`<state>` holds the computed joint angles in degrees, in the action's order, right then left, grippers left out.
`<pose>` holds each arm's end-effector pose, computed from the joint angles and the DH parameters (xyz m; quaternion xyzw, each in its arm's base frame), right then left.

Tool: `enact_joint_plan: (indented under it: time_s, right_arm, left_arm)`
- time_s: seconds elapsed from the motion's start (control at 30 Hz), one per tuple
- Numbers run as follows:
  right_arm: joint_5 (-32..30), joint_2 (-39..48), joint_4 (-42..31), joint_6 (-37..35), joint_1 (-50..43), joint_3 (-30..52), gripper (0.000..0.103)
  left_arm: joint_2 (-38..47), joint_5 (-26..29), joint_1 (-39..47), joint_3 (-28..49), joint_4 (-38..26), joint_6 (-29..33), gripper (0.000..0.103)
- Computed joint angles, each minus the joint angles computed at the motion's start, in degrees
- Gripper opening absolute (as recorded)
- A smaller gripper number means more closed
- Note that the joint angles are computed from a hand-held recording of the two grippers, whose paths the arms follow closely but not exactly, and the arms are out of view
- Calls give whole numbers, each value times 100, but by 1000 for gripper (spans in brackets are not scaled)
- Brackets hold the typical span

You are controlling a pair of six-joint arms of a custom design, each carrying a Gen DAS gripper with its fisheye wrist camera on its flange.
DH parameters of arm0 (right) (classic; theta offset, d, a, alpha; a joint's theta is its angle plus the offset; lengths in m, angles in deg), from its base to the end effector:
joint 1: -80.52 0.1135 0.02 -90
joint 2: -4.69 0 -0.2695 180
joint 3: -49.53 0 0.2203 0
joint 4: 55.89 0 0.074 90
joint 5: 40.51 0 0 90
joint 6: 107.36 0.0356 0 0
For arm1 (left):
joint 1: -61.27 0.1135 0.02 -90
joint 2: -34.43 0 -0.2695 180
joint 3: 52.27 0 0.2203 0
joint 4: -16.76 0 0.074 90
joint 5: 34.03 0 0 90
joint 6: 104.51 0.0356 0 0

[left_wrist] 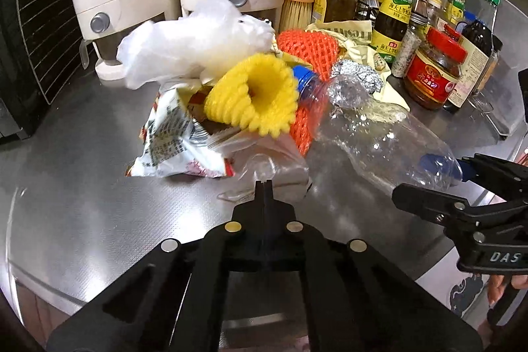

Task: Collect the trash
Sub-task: 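Grasp the clear plastic bottle by its base with the right tool, then grasp the clear plastic bag with the left tool while right holds bottle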

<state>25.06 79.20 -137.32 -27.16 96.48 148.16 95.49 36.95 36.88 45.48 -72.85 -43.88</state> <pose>0.1946 0.0710 0.3737 -0.2671 0.9010 0.2175 0.2637 0.1242 -0.0436 0.3951 -0.0931 0.9319 -0.0021 0.3505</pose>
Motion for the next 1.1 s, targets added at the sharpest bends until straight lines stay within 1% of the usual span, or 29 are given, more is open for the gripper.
enact_joint_plan:
  time_s: [0.17, 0.3, 0.43, 0.53, 0.6, 0.73, 0.8, 0.83, 0.87, 1.0, 1.1]
  right_arm:
    - [63, -399, 232, 187, -40, -236, 67]
    - [33, -710, 144, 175, -90, -247, 66]
    - [79, -989, 2, 170, -124, -180, 66]
    - [49, -1149, -148, 155, -192, -108, 66]
    - [25, -1263, -285, 138, -232, -67, 66]
    - [17, -1531, -439, 52, -383, -144, 66]
    - [11, -1689, -491, -20, -545, -251, 65]
    - [-59, -1748, -527, -66, -668, -310, 65]
    - [-200, -1771, -572, -165, -849, -358, 65]
    - [-865, -1742, -812, -665, -1688, -467, 65]
    - [-1140, -1676, -953, -917, -2025, -455, 65]
  left_arm:
    - [-219, -50, 13, -8, -101, 38, 0]
    - [-299, -232, -175, 48, -250, -60, 0]
    - [-359, -500, -608, 178, -492, -393, 0]
    - [-347, -932, -1265, 371, -871, -896, 0]
    - [-304, -1098, -1504, 459, -1033, -1087, 0]
    - [-269, -1166, -1471, 511, -987, -1044, 0]
    - [-251, -1088, -1313, 490, -863, -884, 10]
    - [-254, -1068, -1263, 467, -800, -828, 22]
    - [-231, -1035, -1159, 429, -680, -708, 28]
    - [-112, -718, -695, 244, -223, -233, 37]
    - [34, -556, -446, 112, 65, 1, 39]
